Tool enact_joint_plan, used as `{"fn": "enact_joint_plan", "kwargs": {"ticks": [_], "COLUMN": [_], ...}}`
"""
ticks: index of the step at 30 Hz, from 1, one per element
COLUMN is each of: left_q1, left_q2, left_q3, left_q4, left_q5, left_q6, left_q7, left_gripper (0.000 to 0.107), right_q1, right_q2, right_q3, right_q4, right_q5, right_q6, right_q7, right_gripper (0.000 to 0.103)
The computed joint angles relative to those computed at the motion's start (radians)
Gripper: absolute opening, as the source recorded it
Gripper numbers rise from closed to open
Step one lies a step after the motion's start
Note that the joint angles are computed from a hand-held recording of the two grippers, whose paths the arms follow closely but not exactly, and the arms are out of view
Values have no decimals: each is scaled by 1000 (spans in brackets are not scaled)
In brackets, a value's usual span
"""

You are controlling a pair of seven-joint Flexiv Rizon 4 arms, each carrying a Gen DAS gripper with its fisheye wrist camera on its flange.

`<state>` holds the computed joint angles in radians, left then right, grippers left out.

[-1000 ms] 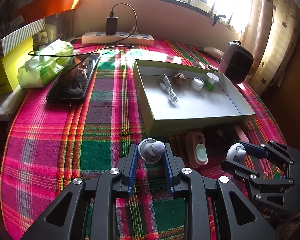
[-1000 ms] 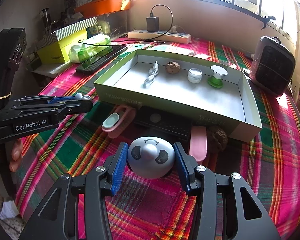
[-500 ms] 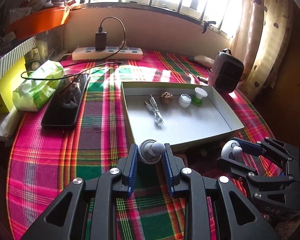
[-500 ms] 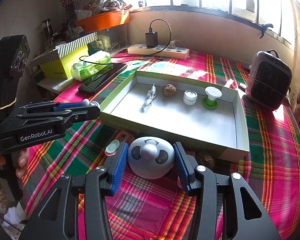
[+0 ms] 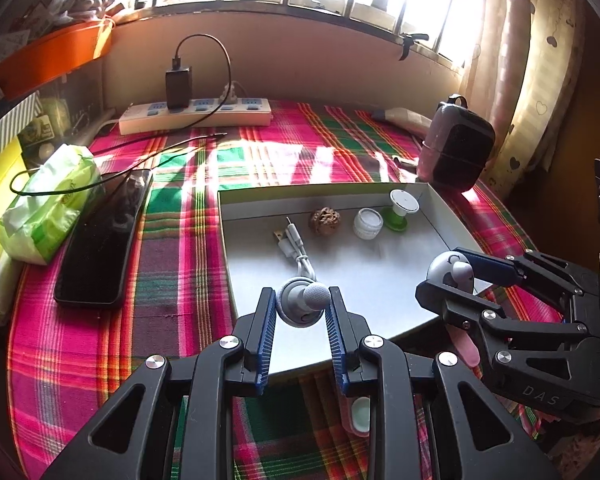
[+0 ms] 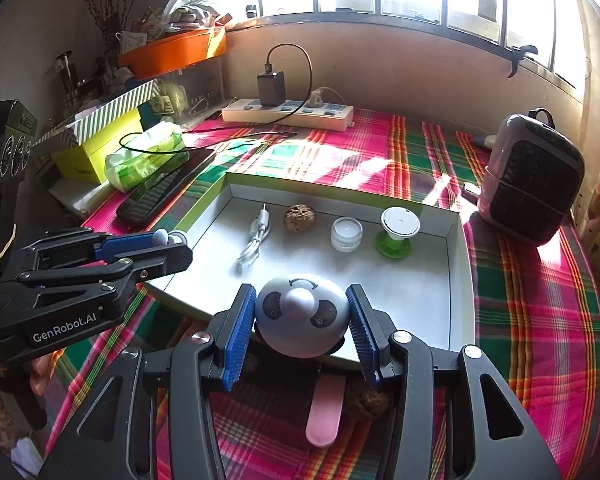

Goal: Organize objects
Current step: 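Lift and carry the stand and panda figure in both grippers over the tray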

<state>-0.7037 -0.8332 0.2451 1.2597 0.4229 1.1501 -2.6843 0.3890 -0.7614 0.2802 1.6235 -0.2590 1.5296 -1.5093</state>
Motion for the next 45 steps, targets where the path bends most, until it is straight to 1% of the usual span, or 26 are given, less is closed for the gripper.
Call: {"fn": "enact_joint_plan", "kwargs": {"ticks": [10, 15, 19, 22, 29, 32, 35, 45], "left_q1": [47, 57, 52, 61, 54, 61, 49, 69], "left_q2": [-55, -77, -91, -95, -109, -113, -124, -137], "left_q3": [-34, -40, -29, -39, -27, -36, -24, -48], "left_q4": [-79, -105, -131, -134, -169, -174, -204, -221], "left_q5": [-47, -67, -69, -73, -52, -49, -33, -39], "left_q6": [-38, -52, -89, -91, -132, -129, -171, -171], "left_q7": [81, 110, 121, 133, 146, 162, 171, 200], "left_gripper": [23, 23, 23, 23, 23, 23, 23, 23], "right_q1": [-1, 4, 8, 19, 40, 43, 50, 51], "right_q2": [-75, -104, -124, -138, -155, -161, -165, -178], "right_q3": [25, 29, 35, 30, 9, 5, -6, -9], "right_q4": [-151, -214, -256, -288, -326, -339, -346, -368], "right_q5": [33, 65, 92, 106, 136, 145, 145, 154], "right_q6": [-130, -186, -224, -250, -279, -292, -298, -318], "right_q7": [-17, -36, -55, -66, -66, -62, -57, -51], "right_gripper": [48, 48, 48, 48, 48, 48, 48, 48]}}
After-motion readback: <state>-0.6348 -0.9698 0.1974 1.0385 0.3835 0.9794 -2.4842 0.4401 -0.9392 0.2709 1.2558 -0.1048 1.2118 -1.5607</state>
